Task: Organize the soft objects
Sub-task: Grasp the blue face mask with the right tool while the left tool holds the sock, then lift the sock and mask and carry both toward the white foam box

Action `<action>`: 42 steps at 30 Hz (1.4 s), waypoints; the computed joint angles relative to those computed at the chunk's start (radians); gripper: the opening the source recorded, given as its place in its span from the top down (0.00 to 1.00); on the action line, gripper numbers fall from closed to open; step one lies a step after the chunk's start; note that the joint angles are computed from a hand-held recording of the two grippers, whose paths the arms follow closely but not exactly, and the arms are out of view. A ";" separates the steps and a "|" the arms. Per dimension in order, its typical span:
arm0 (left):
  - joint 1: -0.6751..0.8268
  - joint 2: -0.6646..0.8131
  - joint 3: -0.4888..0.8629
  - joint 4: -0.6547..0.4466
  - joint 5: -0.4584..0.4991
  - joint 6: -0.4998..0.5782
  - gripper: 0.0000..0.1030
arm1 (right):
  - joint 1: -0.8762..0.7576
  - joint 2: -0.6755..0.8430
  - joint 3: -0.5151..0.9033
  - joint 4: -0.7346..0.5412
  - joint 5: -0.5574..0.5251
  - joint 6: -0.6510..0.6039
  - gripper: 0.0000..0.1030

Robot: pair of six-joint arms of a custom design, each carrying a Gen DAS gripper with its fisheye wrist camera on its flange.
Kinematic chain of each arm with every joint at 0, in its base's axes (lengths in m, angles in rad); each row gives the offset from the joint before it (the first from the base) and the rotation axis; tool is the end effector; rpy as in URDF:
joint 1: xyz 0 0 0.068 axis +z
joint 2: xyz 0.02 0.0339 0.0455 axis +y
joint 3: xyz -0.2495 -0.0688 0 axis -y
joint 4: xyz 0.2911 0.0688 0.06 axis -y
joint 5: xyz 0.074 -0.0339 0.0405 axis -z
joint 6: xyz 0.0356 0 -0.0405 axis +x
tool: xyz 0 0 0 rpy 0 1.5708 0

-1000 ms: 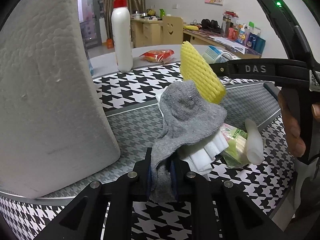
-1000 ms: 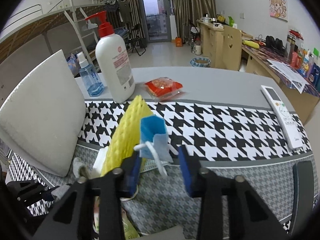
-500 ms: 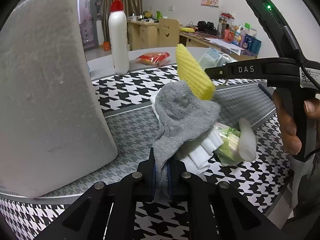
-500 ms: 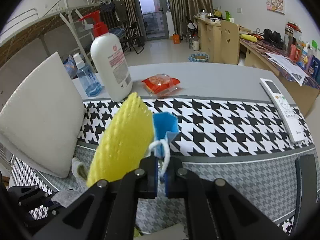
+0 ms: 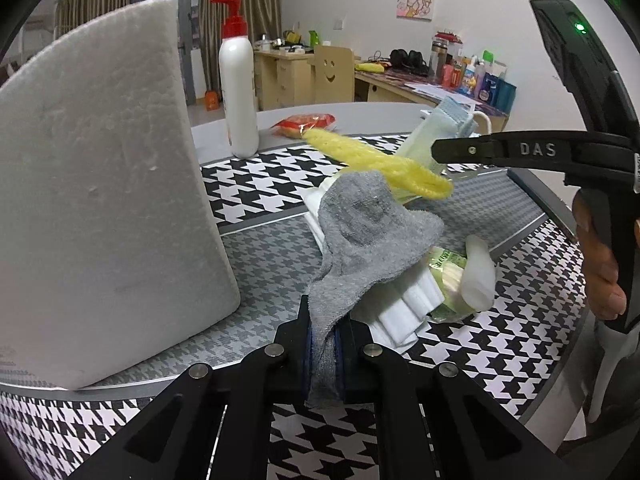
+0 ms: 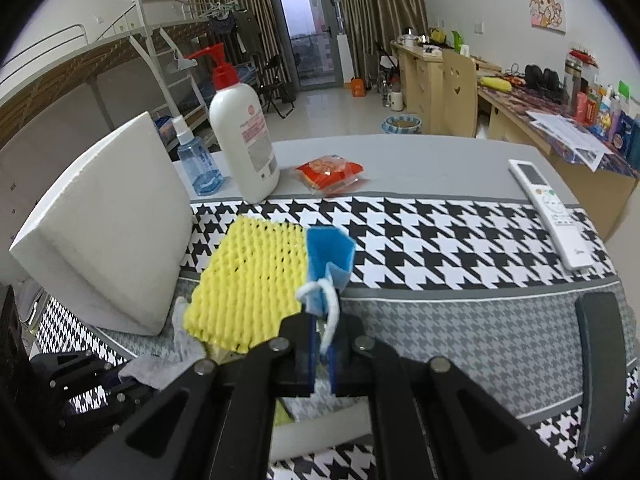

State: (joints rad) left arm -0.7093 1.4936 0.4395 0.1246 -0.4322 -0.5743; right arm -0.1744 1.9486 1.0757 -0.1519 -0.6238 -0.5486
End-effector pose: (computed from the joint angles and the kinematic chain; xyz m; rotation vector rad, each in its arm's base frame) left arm 0.2073 -0.1582 0.0536 -0.0126 2.3863 -0.0547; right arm 0.3961 -0.0487 0.0730 -0.6539 2.2988 0.4821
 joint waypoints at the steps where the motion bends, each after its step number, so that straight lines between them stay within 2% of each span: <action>1: 0.002 -0.006 -0.004 0.001 0.000 0.003 0.91 | -0.006 -0.012 -0.011 0.002 -0.004 -0.003 0.94; 21: -0.060 -0.224 -0.099 -0.102 -0.129 -0.047 0.91 | -0.098 -0.156 -0.126 0.106 -0.091 0.033 0.94; 27: -0.079 -0.307 -0.121 -0.125 -0.167 -0.035 0.91 | -0.125 -0.171 -0.127 0.140 -0.119 0.104 0.94; 42: -0.094 -0.483 -0.166 -0.150 -0.205 0.003 0.91 | -0.160 -0.206 -0.130 0.175 -0.179 0.175 0.94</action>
